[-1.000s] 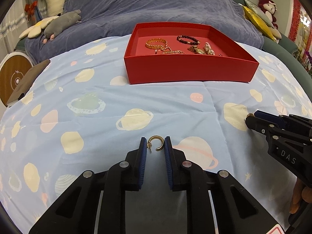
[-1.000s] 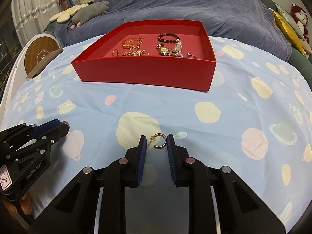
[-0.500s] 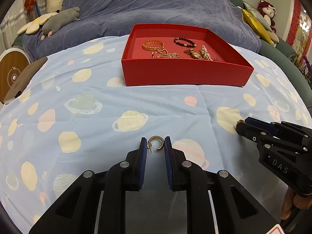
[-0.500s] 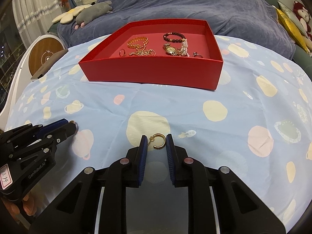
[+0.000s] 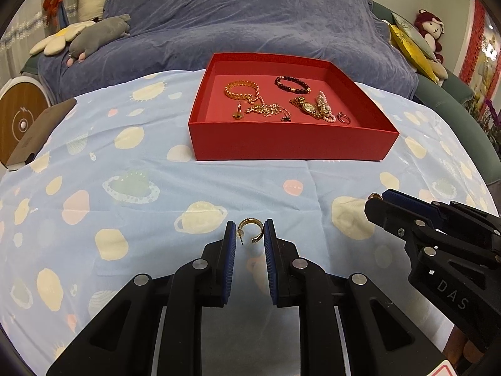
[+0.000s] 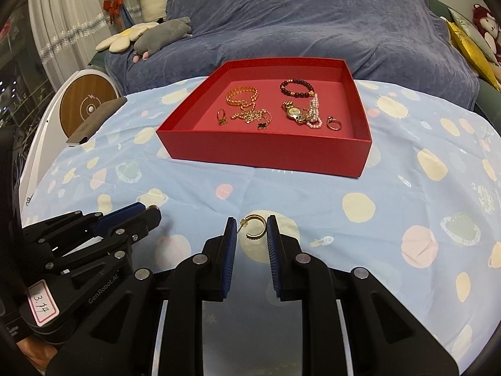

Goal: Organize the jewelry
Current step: 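Lift the hoop earring with the left tool and carry it toward the red box, then lower the hoop earring into the red box and open the left tool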

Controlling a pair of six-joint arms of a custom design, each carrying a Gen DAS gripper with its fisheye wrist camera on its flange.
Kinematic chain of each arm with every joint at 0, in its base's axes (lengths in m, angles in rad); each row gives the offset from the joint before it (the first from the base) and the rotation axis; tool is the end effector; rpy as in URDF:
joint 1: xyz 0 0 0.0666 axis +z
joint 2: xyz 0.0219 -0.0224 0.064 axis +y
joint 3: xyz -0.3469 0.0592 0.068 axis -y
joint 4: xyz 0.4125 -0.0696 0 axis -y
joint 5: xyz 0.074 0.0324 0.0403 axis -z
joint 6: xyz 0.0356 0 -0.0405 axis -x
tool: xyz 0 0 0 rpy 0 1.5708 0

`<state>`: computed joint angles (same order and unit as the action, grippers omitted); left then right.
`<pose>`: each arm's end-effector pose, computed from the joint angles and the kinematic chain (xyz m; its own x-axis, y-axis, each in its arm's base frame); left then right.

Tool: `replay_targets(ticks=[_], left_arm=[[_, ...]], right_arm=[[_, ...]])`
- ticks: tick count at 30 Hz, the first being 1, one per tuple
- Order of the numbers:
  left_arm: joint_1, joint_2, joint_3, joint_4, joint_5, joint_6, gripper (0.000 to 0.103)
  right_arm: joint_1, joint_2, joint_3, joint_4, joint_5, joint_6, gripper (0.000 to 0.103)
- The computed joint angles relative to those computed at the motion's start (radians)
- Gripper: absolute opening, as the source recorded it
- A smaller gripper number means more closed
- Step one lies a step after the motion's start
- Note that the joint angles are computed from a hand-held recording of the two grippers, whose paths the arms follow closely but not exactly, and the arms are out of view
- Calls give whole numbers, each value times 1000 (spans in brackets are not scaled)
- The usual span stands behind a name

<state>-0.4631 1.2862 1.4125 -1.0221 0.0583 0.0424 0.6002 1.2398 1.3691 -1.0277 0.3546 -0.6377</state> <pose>0.4170 -0.2110 0.4490 -0.7181 0.3113 -0.6224 0.4485 0.8909 -0.0719 0.3779 0.2432 0.4498 -0.7278 0.1784 -0.6622 0.1022 0.9830 0.1526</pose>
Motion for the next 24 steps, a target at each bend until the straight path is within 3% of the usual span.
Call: replay_targets(ticks=[15, 24], left_arm=[[-6, 40, 95, 8, -10, 37, 15], [15, 147, 271, -30, 0, 17, 15]], right_arm=[[-14, 35, 84, 24, 24, 26, 19], [-90, 79, 178, 15, 7, 117, 19]])
